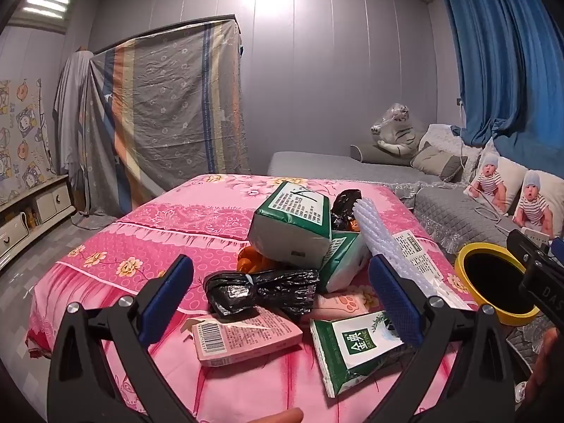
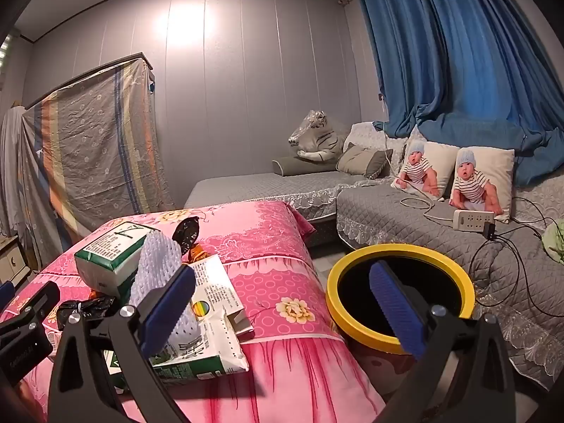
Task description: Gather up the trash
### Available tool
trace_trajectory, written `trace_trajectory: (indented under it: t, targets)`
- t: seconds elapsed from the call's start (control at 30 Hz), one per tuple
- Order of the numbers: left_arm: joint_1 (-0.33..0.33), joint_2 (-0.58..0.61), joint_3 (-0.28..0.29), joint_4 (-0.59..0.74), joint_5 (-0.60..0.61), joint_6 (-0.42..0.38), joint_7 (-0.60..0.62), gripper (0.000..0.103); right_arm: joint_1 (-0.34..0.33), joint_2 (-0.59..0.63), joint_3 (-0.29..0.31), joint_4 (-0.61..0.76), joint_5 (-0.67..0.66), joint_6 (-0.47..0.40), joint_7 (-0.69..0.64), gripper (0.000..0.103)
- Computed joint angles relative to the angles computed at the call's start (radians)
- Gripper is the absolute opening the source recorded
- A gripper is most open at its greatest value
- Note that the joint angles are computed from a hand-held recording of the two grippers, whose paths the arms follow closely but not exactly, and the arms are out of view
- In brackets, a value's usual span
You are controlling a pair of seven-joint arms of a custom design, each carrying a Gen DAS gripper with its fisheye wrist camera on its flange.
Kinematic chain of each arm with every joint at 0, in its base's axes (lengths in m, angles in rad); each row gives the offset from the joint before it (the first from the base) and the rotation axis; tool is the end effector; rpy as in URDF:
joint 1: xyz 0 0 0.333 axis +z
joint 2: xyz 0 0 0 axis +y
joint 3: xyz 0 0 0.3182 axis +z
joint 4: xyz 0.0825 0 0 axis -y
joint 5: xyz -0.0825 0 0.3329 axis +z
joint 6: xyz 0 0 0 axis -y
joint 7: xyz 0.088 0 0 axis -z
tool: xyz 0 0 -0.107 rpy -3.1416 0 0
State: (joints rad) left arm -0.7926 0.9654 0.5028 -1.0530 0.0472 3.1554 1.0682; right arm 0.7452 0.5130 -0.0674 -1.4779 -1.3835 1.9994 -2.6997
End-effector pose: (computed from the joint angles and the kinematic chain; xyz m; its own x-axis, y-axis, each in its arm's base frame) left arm 0.6559 -0.4108 0.4482 -0.3238 -0.9459 0.0207 -0.3213 0.0893 -0.9427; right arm 0.5572 0.3844 0.4508 -0.5495 -0.8291 -0.1035 -0.1919 0.2458 -0.9501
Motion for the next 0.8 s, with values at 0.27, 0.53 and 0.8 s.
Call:
trace_trajectory:
  t: [0.27,0.53,0.8]
  targets:
    - [-0.003,0.006,0.017,0.004,0.000,0.002,-0.010,0.095,-0.001,-0.002,-0.001,-0.001,0.002,0.001,-0.003,0.096]
    - [-0.010,0.009,0.033,0.005,0.000,-0.012,-0.028,0.095,-0.003,-0.003,0.000,-0.002,0.003,0.004,-0.003,0.096]
    - [-0.001,0.003,0.020,0.005,0.026,-0.024,-0.046,0.095,-0.005,-0.006,0.002,-0.007,0.003,0.005,0.000,0.096]
